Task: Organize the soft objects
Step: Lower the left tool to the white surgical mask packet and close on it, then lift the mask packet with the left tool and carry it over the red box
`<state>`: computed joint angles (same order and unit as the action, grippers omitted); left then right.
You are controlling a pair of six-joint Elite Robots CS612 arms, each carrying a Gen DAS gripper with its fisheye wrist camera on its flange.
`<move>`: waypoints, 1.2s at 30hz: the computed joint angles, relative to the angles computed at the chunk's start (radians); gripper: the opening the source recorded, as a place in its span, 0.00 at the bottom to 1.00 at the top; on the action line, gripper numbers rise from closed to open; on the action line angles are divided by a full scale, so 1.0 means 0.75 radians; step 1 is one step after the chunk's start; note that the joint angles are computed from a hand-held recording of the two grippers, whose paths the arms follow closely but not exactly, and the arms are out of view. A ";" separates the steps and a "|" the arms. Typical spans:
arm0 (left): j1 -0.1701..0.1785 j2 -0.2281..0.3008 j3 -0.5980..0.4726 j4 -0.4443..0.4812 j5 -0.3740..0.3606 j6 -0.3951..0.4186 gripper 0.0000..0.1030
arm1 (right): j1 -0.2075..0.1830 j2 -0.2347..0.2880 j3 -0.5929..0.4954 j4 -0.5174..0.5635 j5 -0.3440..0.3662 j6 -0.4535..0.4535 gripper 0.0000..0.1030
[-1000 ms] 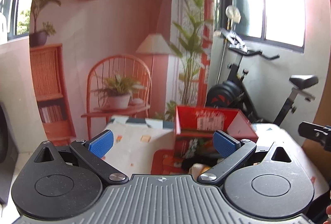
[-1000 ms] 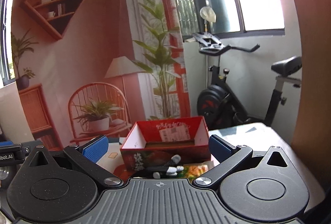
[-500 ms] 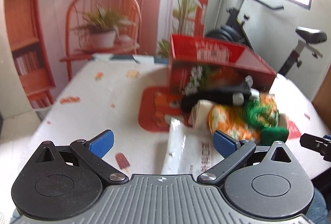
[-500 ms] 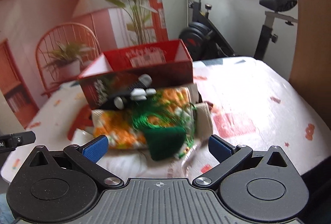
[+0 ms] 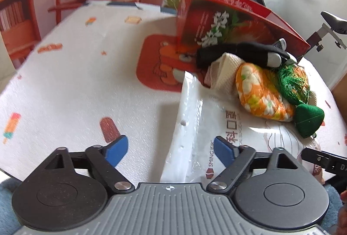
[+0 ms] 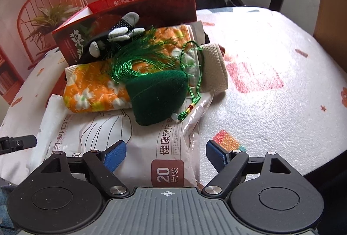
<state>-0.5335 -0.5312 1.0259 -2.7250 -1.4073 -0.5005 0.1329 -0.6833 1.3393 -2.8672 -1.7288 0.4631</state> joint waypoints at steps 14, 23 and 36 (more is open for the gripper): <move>0.056 0.140 -0.301 0.252 -0.252 0.127 0.69 | -0.047 0.050 -0.124 0.175 0.158 0.000 0.80; 0.076 0.296 -0.628 0.486 -0.407 0.255 0.66 | -0.072 0.070 -0.190 0.283 0.247 -0.021 0.85; 0.084 0.318 -0.669 0.514 -0.511 0.305 0.62 | -0.047 0.129 -0.353 0.477 0.319 -0.051 0.84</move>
<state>-0.4706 -0.2929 0.5239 -2.3399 -1.7905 -0.2715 0.0977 -0.5866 1.0741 -2.5096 -1.4899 0.4249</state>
